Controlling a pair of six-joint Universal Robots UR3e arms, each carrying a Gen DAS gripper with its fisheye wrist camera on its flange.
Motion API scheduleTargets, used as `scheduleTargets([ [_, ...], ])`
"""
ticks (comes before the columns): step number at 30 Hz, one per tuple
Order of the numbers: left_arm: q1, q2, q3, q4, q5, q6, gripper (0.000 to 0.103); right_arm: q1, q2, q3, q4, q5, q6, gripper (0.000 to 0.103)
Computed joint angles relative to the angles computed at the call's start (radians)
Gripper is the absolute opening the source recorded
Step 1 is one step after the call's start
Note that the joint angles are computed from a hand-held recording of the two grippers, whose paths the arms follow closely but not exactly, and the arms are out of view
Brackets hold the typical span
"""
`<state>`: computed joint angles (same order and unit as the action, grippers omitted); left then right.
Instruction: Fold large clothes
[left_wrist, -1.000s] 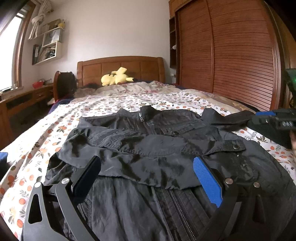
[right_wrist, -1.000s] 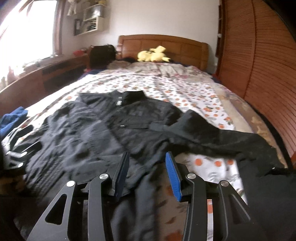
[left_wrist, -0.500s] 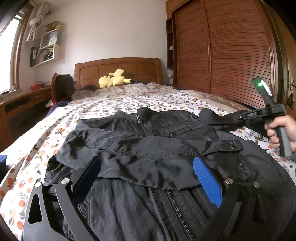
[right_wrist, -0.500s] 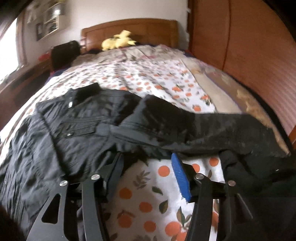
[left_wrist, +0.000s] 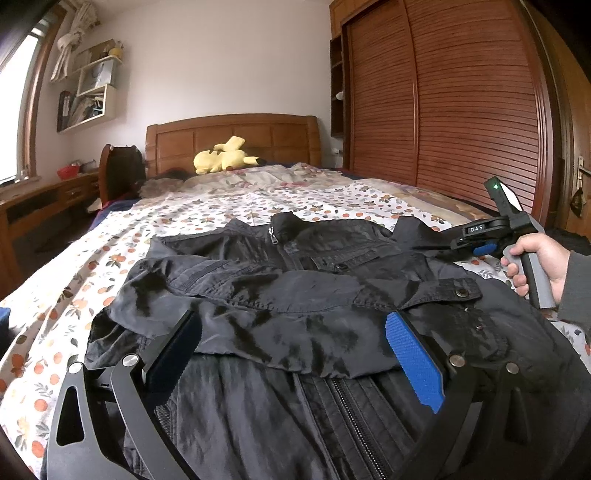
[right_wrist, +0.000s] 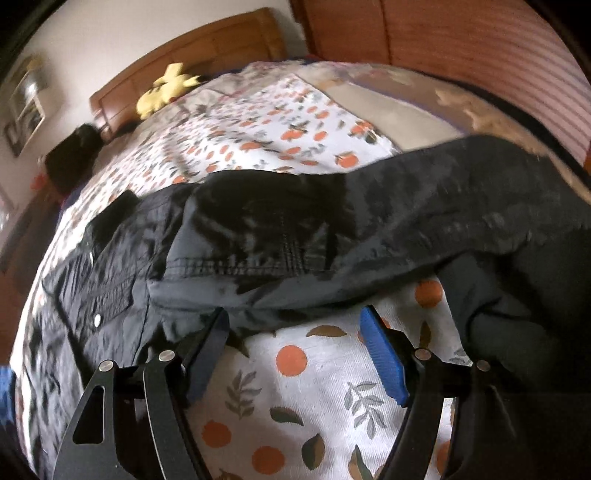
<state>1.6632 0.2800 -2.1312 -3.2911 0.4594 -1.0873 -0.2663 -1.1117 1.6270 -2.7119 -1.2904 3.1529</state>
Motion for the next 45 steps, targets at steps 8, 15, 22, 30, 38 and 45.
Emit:
scheduleTargets([
  [8,0.006,-0.002,0.005,-0.011,0.003,0.009,0.100,-0.002,0.060,-0.092,0.065,0.000,0.082,0.067],
  [15,0.012,-0.001,0.015,-0.028,0.011,0.021,0.100,0.098,0.095,-0.181,-0.010,-0.176,0.038,0.005],
  [22,0.020,-0.004,0.017,-0.043,0.017,0.039,0.100,0.208,-0.027,-0.150,-0.092,-0.130,-0.113,0.003],
  [30,0.019,-0.003,0.016,-0.043,0.016,0.037,0.100,0.345,-0.115,-0.103,-0.013,-0.078,-0.210,0.003],
  [38,0.020,-0.002,0.018,-0.048,0.017,0.040,0.100,0.386,-0.099,-0.099,0.058,-0.117,-0.230,0.005],
  [45,0.020,-0.003,0.017,-0.045,0.017,0.039,0.100,0.371,-0.192,0.039,0.036,-0.088,-0.247,0.039],
])
